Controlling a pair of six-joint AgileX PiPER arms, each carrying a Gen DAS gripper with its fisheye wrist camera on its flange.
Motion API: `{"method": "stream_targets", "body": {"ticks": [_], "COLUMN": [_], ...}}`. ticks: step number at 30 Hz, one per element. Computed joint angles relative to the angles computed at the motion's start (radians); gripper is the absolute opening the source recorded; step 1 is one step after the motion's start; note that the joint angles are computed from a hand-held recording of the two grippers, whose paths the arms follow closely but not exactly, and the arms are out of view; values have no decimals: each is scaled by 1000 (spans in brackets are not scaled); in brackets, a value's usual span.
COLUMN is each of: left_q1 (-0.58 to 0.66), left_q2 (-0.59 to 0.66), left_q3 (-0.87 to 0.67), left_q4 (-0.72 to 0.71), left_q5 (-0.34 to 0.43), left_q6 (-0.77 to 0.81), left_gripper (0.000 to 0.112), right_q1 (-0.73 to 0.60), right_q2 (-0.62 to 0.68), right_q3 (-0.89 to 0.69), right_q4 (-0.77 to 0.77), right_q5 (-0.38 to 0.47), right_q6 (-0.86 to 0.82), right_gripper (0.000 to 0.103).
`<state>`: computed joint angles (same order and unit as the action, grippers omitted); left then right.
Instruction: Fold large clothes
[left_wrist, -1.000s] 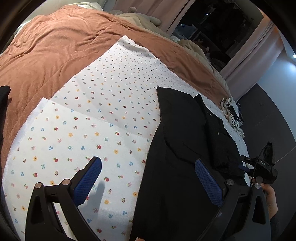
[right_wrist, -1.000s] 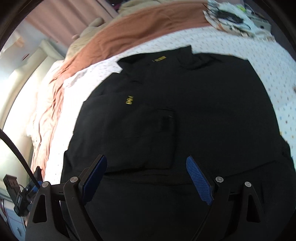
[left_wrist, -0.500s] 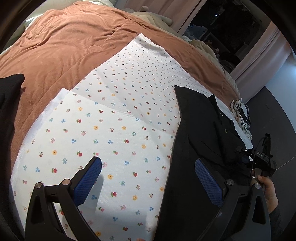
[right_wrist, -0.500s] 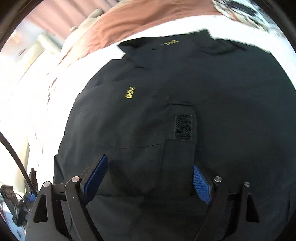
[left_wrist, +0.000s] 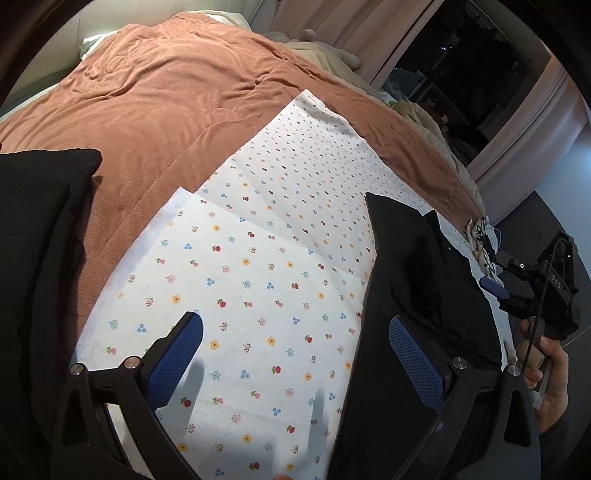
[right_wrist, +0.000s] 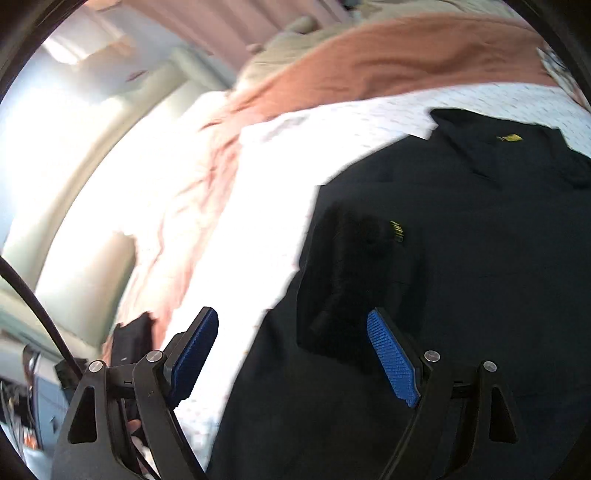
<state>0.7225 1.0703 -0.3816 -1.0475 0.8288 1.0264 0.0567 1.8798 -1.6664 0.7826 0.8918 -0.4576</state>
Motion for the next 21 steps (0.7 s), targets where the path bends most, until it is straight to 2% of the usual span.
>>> {"method": "stream_targets", "body": {"ticks": [2, 4, 7, 8, 11, 14, 19, 21], "left_q1": [33, 20, 25, 21, 20, -12, -87, -85], "left_q2": [-33, -50, -90, -118, -185, -265, -387, -435], "left_q3": [7, 8, 21, 27, 35, 39, 55, 70], "left_q4": [12, 38, 47, 55, 74, 104, 176, 196], "left_q5": [32, 26, 59, 66, 101, 130, 153, 185], "left_q6": [10, -19, -30, -42, -71, -133, -256, -284], "left_gripper": [103, 103, 103, 103, 103, 103, 103, 103], "right_q1": [9, 17, -31, -36, -52, -136, -419, -536], "right_q2": [-32, -81, -248, -287, -451, -602, -805, -879], "right_q3": [28, 89, 319, 379, 549, 652, 765, 805], "right_q4": [-7, -24, -41, -38, -114, -150, -120, -105], "right_q5": [-16, -55, -122, -168, -208, -162, 23, 91], "right_q6": [-2, -9, -91, -117, -87, -89, -223, -273], "right_gripper": [82, 82, 82, 82, 82, 82, 82, 82]}}
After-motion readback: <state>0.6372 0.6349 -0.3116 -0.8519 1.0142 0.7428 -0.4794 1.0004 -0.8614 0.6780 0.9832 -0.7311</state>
